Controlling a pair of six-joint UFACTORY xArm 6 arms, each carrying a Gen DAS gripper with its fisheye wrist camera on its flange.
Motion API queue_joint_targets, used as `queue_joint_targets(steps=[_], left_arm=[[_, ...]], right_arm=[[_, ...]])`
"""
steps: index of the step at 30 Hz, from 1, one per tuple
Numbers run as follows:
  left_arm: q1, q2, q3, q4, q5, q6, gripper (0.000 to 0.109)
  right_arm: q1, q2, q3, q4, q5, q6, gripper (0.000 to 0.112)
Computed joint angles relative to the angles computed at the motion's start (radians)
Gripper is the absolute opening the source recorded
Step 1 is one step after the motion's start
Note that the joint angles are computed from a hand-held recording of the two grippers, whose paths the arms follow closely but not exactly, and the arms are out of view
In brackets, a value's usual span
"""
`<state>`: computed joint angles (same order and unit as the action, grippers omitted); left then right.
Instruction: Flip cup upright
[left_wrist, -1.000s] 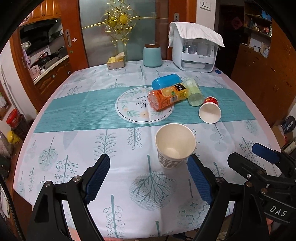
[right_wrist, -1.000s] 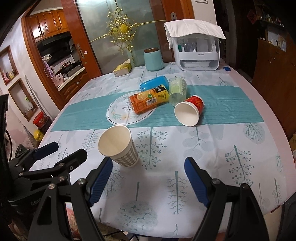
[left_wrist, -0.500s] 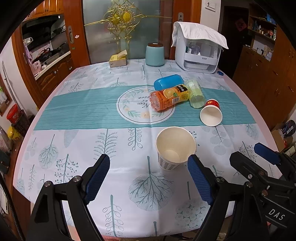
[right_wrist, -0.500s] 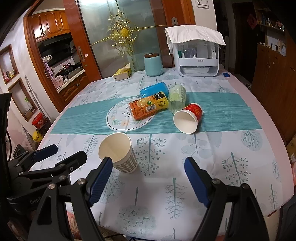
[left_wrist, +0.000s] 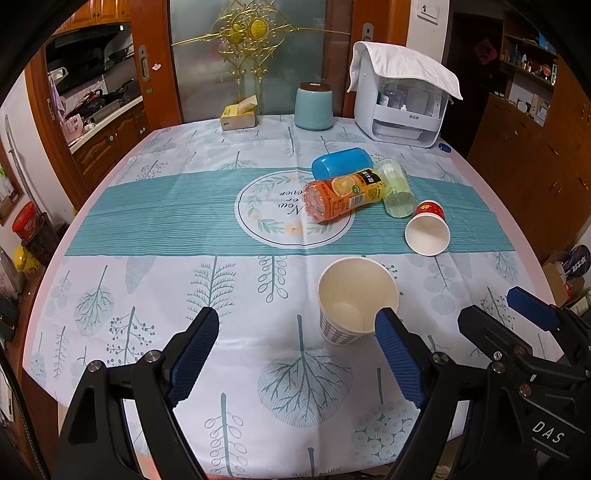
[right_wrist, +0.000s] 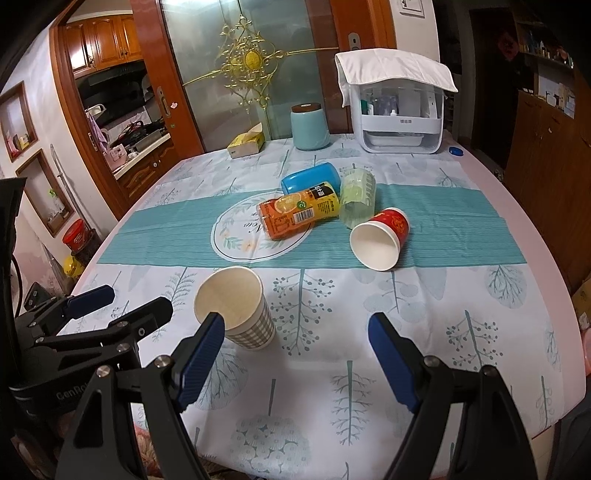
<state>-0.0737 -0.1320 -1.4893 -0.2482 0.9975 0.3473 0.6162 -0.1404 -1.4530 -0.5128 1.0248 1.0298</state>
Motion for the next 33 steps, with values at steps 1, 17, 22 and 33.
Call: queue_joint_targets(steps=[1, 17, 22, 33], left_arm=[[0.000, 0.003, -0.002, 0.000, -0.001, 0.000, 0.085], [-0.006, 0.045, -0.032, 0.010, 0.008, -0.019, 0.086], [-0.006, 0.048, -0.034, 0.010, 0.011, -0.020, 0.086], [-0.007, 0.051, -0.037, 0.011, 0.013, -0.022, 0.086]], right_arm=[[0.000, 0.001, -0.001, 0.000, 0.001, 0.000, 0.081], [-0.028, 0.017, 0.001, 0.033, -0.013, -0.022, 0.081], [-0.031, 0.019, 0.003, 0.038, -0.015, -0.025, 0.081], [-0.033, 0.018, 0.007, 0.041, -0.018, -0.026, 0.081]])
